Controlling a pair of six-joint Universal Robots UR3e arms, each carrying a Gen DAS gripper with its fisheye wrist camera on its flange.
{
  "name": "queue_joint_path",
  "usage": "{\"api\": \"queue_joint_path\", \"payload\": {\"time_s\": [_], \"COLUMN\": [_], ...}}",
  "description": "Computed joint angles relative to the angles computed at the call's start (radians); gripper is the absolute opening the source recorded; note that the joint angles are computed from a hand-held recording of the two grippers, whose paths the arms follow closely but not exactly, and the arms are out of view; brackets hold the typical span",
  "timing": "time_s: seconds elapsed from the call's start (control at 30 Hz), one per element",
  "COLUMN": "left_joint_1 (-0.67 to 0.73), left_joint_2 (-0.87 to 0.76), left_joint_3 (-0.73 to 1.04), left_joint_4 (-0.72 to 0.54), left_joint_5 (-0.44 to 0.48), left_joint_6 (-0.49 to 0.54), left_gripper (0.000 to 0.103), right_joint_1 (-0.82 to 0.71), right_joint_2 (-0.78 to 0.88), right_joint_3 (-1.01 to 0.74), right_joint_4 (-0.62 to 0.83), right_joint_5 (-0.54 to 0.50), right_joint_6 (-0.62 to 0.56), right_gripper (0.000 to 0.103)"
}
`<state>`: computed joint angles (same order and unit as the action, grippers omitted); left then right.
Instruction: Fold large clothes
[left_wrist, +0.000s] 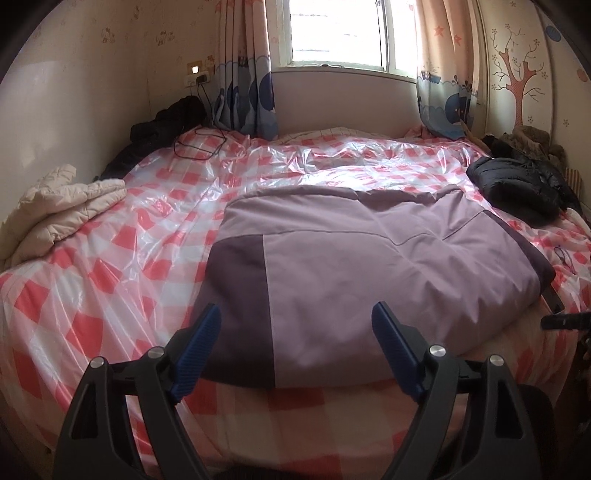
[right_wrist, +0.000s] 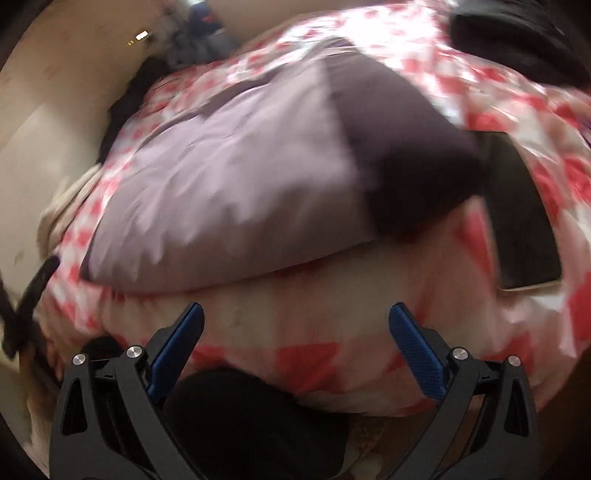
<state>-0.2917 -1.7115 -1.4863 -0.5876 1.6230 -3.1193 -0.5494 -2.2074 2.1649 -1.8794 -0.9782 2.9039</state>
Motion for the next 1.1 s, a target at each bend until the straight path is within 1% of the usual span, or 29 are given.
{"api": "queue_joint_path", "payload": {"time_s": [0.07, 0.13, 0.17, 0.23, 0.27, 0.33, 0.37, 0.43, 0.47, 0.53, 0.6, 0.7, 0.77, 0.83, 0.87, 0.9, 0.97, 1.03, 1.1], "left_joint_1": [0.052, 0.169, 0.229, 0.343, 0.414, 0.51, 0.555, 0.601, 0.61, 0.604, 0.562, 0.498, 0.469, 0.456, 0.441, 0.427, 0.399, 0.377, 0.363], "left_joint_2": [0.023, 0.054, 0.065, 0.086, 0.092, 0.093, 0.093, 0.083, 0.071, 0.042, -0.01, -0.1, -0.155, -0.199, -0.214, -0.221, -0.239, -0.255, -0.261], "left_joint_3": [-0.012, -0.044, -0.065, -0.124, -0.164, -0.222, -0.255, -0.292, -0.296, -0.293, -0.26, -0.228, -0.203, -0.163, -0.149, -0.139, -0.121, -0.101, -0.113], "left_joint_4": [-0.063, -0.151, -0.179, -0.218, -0.235, -0.247, -0.239, -0.219, -0.219, -0.215, -0.205, -0.093, -0.019, 0.0, 0.017, 0.023, 0.046, 0.075, 0.146], "left_joint_5": [-0.12, -0.349, -0.46, -0.655, -0.767, -0.903, -0.95, -1.007, -1.027, -1.054, -1.034, -0.98, -0.955, -0.936, -0.909, -0.884, -0.831, -0.796, -0.766], "left_joint_6": [-0.029, -0.091, -0.11, -0.152, -0.183, -0.246, -0.288, -0.333, -0.342, -0.362, -0.393, -0.512, -0.598, -0.639, -0.66, -0.668, -0.699, -0.733, -0.797], "left_gripper": [0.083, 0.083, 0.083, 0.083, 0.083, 0.084, 0.085, 0.086, 0.086, 0.088, 0.088, 0.089, 0.09, 0.09, 0.09, 0.09, 0.09, 0.089, 0.085], "right_joint_1": [0.104, 0.185, 0.215, 0.252, 0.26, 0.254, 0.245, 0.216, 0.2, 0.194, 0.189, 0.179, 0.185, 0.177, 0.186, 0.209, 0.279, 0.368, 0.416], "right_joint_2": [0.103, 0.215, 0.261, 0.35, 0.365, 0.395, 0.419, 0.447, 0.454, 0.463, 0.464, 0.451, 0.43, 0.355, 0.307, 0.278, 0.272, 0.377, 0.492], "right_joint_3": [-0.011, -0.032, -0.042, -0.067, -0.059, -0.06, -0.078, -0.098, -0.11, -0.13, -0.139, -0.113, -0.12, -0.133, -0.135, -0.155, -0.225, -0.355, -0.462], "right_joint_4": [-0.094, -0.189, -0.234, -0.32, -0.36, -0.429, -0.451, -0.472, -0.474, -0.466, -0.445, -0.435, -0.363, -0.227, -0.208, -0.216, -0.304, -0.398, -0.443], "right_joint_5": [-0.038, -0.053, -0.044, -0.002, 0.01, 0.039, 0.059, 0.118, 0.149, 0.166, 0.17, 0.185, 0.174, 0.209, 0.195, 0.163, 0.051, -0.124, -0.222], "right_joint_6": [0.069, 0.13, 0.156, 0.2, 0.22, 0.254, 0.281, 0.316, 0.326, 0.322, 0.307, 0.289, 0.267, 0.182, 0.159, 0.148, 0.159, 0.202, 0.226], "right_gripper": [0.097, 0.097, 0.097, 0.097, 0.097, 0.097, 0.097, 0.097, 0.097, 0.097, 0.097, 0.097, 0.097, 0.097, 0.097, 0.097, 0.097, 0.097, 0.097]}}
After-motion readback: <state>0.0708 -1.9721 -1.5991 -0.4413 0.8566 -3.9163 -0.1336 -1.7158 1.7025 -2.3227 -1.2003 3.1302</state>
